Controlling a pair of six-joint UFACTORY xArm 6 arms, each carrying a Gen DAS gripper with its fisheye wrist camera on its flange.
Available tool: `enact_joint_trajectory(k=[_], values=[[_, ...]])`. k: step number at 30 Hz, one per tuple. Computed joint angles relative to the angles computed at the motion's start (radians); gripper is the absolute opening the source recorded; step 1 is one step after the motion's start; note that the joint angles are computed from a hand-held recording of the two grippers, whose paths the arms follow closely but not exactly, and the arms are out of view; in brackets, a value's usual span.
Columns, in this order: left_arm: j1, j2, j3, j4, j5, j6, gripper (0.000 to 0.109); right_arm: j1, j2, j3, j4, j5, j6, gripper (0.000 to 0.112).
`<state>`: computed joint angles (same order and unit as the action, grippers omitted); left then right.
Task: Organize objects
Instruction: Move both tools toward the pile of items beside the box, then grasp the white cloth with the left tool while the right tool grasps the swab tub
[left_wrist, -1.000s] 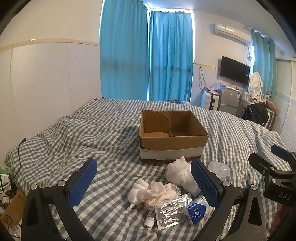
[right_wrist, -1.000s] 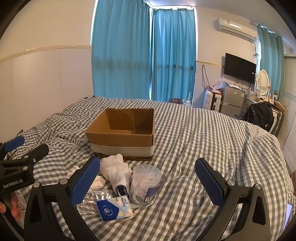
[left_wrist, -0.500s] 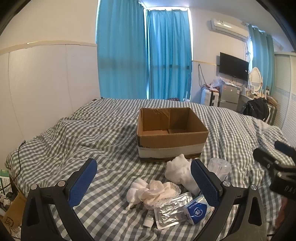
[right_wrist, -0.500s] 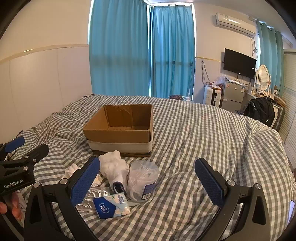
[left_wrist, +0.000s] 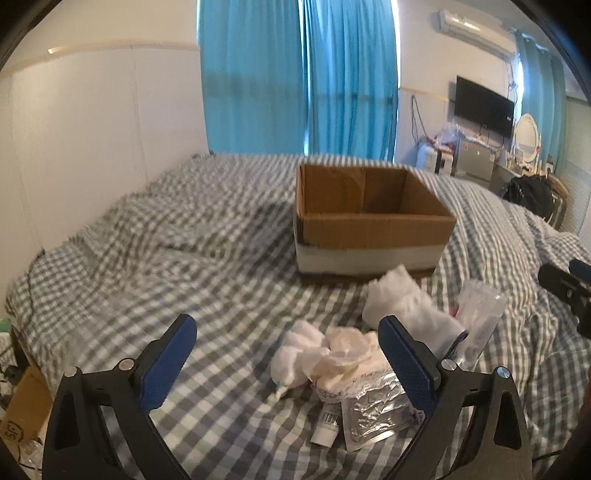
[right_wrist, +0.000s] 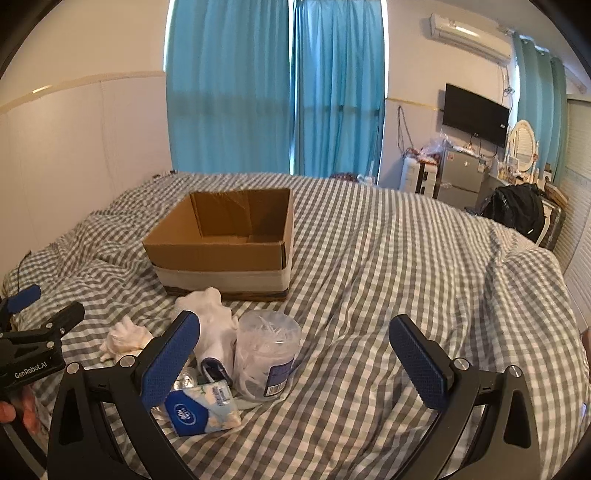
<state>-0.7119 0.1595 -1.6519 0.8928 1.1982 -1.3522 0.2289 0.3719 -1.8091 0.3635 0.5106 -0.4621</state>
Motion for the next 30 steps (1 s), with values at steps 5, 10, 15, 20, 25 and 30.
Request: enact_joint_trajectory(k=[5,10,15,20,25,30], values=[[0.028,0.060,-0.019,-0.074,-0.059,0.059,0.094,0.010,0.117,-0.151,-0.009,0.096,0.014,0.103],[0.053,0.119,-0.052,-0.145,-0.084,0.125,0.090,0.023,0.205,-0.244,-0.033,0.190,0.008,0.098],[0.069,0.141,-0.068,-0.190,-0.089,0.155,0.070,0.017,0.249,-0.283,-0.029,0.233,0.010,0.089],[0.061,0.135,-0.073,-0.188,-0.089,0.185,0.037,0.008,0.252,-0.286,-0.010,0.265,-0.005,0.062],[0.053,0.095,-0.042,-0.183,-0.106,0.177,0.018,0.006,0.197,-0.213,0.002,0.236,-0.025,0.059],[0.029,0.050,-0.019,-0.139,-0.104,0.146,0.014,0.007,0.139,-0.145,0.015,0.184,-0.039,0.058]])
